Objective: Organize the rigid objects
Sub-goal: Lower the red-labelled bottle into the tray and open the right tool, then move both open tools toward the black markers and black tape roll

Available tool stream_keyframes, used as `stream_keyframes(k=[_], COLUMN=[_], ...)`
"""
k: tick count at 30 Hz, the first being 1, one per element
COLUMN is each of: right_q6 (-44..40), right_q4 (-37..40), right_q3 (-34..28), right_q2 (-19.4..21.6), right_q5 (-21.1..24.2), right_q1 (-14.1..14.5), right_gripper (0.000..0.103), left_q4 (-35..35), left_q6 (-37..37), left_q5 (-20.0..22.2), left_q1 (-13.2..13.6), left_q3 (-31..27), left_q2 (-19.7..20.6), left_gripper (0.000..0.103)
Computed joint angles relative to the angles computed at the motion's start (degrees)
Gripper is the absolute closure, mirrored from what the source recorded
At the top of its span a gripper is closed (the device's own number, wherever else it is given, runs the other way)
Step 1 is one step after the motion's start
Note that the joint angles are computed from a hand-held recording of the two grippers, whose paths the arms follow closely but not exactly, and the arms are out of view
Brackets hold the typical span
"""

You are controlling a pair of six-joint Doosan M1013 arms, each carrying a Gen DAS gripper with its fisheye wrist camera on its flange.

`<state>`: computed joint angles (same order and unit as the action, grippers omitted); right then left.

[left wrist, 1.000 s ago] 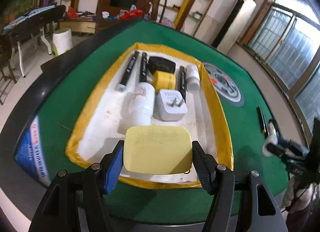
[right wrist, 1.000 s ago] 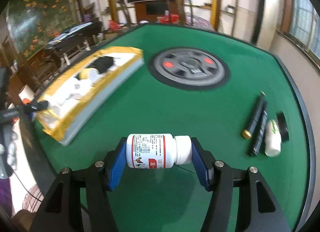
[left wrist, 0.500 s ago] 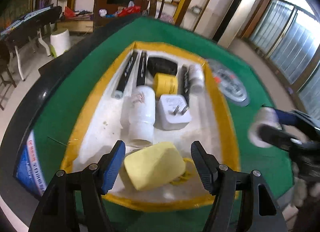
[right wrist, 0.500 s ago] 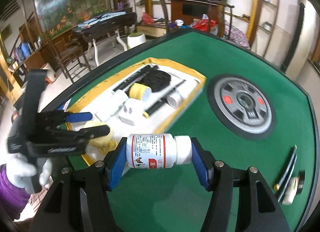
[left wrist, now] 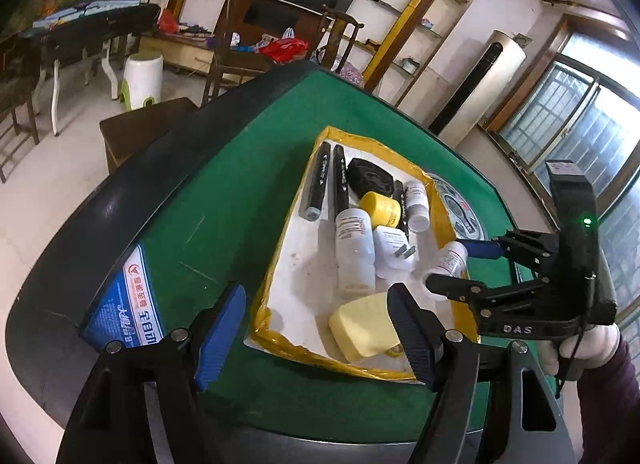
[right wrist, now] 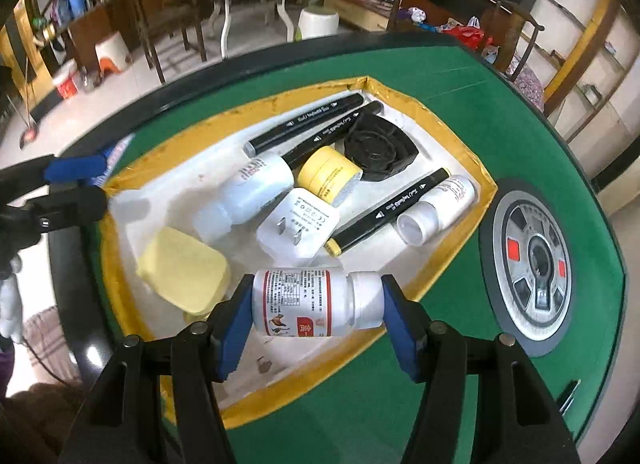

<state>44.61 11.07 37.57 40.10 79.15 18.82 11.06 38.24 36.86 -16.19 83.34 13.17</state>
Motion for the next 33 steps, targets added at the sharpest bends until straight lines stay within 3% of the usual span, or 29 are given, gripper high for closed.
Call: stream_keyframes(k=[8,12,16,21,25,29,33], right_q6=[-1.58,-0.01,1.67,5.02,9.27,12.91,16.22], right_q4=[-8.62,-8.10,-6.11,-5.04,-6.23,-5.23,-4.44], right_q3=[-4.17,-6.60,-7.02,-2.68,3.57,9.54,13.35], right_q2=[3.04,4.19,3.89,0.98,-2.77,-6.53,-9.11], right_q5=[0.11,0.11,-1.38,-7.17,-14.68,-20.78,-24.26], right_q1=[1.65,1.33,0.60,-0.38,-1.28,-2.97,-4.74], right_gripper=[0.042,0.035,0.035,0.034,0.034,0.027,0.026], left_q4=[-1.15,-1.79,-2.17,0.67,2.68,4.35,4.67], left_q6=[1.17,1.73,1.57,-0.39,-1.18,-0.92,0.77], left_q5=[-0.79,-0.40,0.47,2.36,2.78,3.79,4.99], left_q1=[0.07,0.11,0.17,-0.73,-1.76,-2.96,-4.35], left_q3=[-0.06,-0.24,-0.54,-1.62,-2.31,-3.43,-5.07], left_q2=[0.27,0.43,0.56,0.85,0.75,0.97,1.66], left_gripper=[0.024,0.024,0.024,0.024,0.023,0.023,0.023])
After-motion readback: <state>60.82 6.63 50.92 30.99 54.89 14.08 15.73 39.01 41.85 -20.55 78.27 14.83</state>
